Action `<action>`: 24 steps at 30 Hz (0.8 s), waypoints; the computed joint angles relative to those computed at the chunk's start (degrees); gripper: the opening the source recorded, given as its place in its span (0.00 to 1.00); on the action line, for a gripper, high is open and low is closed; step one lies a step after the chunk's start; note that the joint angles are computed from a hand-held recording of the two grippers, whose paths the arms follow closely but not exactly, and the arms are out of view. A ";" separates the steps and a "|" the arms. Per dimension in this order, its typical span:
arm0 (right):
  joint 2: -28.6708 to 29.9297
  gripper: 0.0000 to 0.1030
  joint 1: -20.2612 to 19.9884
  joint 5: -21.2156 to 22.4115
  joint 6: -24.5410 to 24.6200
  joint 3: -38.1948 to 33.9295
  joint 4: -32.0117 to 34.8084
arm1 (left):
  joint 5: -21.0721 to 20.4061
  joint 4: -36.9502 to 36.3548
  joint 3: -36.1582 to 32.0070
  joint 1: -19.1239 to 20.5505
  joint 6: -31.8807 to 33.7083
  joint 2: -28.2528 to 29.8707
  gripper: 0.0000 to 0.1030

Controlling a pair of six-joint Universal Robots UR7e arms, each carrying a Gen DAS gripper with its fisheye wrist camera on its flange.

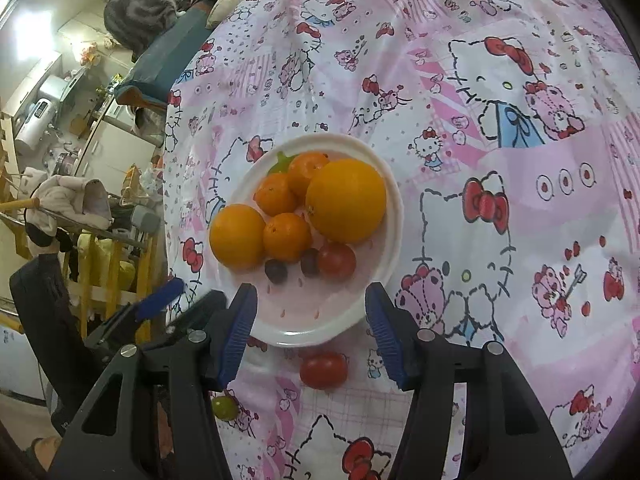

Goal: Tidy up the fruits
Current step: 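Grasp the second cherry tomato with the right tool while the left tool moves to the green grape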

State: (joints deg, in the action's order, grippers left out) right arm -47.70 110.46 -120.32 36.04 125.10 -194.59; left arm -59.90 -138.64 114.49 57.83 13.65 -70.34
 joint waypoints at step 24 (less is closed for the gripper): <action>1.67 0.58 1.29 1.46 2.29 -1.98 13.45 | 0.89 9.53 0.36 2.57 -2.85 -10.07 0.72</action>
State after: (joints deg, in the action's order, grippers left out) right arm -46.02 111.75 -118.86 38.32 123.12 -181.14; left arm -59.00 -129.11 114.85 60.40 10.80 -80.41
